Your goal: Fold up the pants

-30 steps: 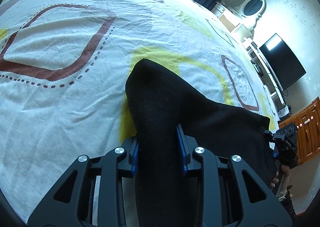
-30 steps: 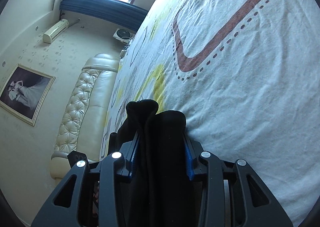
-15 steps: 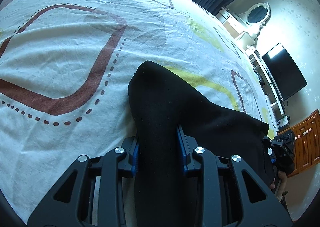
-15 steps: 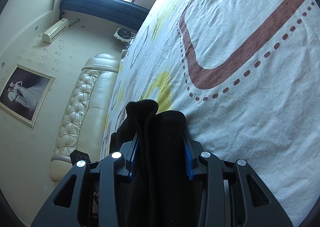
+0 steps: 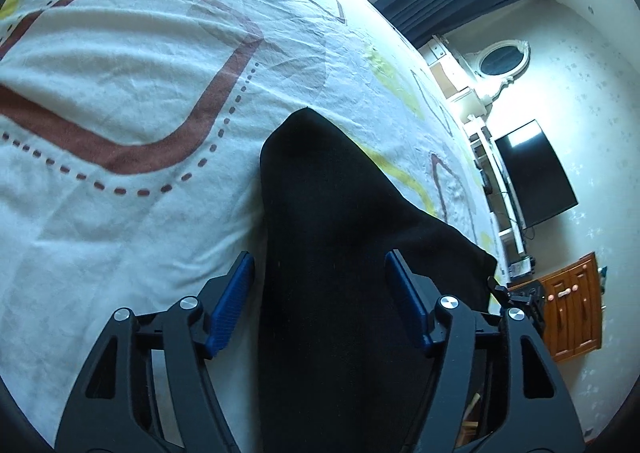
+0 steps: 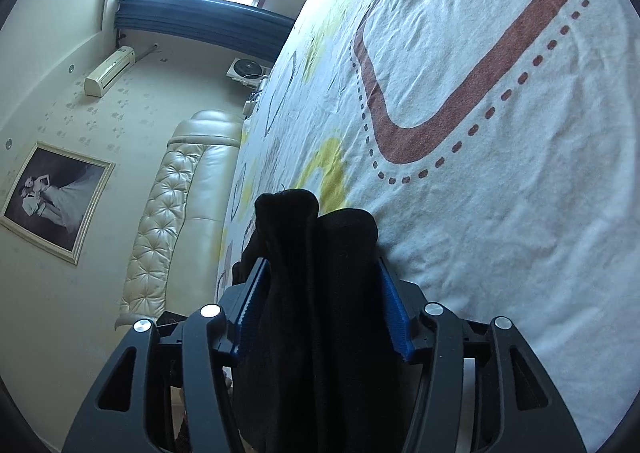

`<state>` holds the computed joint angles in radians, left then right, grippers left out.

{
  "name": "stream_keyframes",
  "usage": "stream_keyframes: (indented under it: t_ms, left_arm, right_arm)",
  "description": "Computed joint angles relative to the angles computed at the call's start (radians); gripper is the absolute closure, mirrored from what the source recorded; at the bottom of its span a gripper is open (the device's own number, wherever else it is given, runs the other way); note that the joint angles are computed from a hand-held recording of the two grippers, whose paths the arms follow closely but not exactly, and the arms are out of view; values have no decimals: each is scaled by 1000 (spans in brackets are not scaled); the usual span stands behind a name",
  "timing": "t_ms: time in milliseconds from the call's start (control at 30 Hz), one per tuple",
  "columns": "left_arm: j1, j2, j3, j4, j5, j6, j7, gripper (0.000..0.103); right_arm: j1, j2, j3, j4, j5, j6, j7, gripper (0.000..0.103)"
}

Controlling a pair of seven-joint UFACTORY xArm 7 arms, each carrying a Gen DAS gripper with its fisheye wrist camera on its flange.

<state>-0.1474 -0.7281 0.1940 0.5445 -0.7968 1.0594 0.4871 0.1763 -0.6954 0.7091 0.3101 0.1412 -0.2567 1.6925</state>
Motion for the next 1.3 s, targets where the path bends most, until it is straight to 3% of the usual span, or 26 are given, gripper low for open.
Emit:
stream_keyframes:
  t_ms: [67, 233, 433, 567, 700, 733, 767, 933, 1300]
  left_arm:
    - [24, -66, 34, -32, 13, 54, -5, 34]
    - [107, -240, 96, -107, 87, 200, -26, 29]
    - [176, -370, 126, -177, 130, 337, -67, 27]
    - [184, -422, 89, -220, 101, 326, -91, 26]
    - [174, -459, 41, -247, 80, 279, -147, 27]
    - [171, -471, 19, -251, 92, 267, -166, 34]
    - [168, -485, -2, -253, 112, 257, -181, 39]
    - [150, -500, 21, -251, 172, 240, -233, 63]
    - [110, -549, 1, -232, 239, 230, -319, 71]
  right_arm:
    - [43, -79, 3, -32, 23, 47, 36, 38]
    - [160, -231, 15, -75, 23, 184, 158, 34]
    - [172, -193, 74, -29, -34, 175, 262, 31]
    - [121, -189, 115, 30, -88, 259, 313, 27]
    - [138, -108, 65, 80, -149, 304, 297, 30]
    - [156, -87, 43, 101, -161, 348, 284, 44]
    - [171, -69, 28, 109, -167, 367, 280, 50]
    - [161, -113, 60, 85, -185, 351, 361, 62]
    - [185, -133, 33, 120, -221, 397, 371, 66]
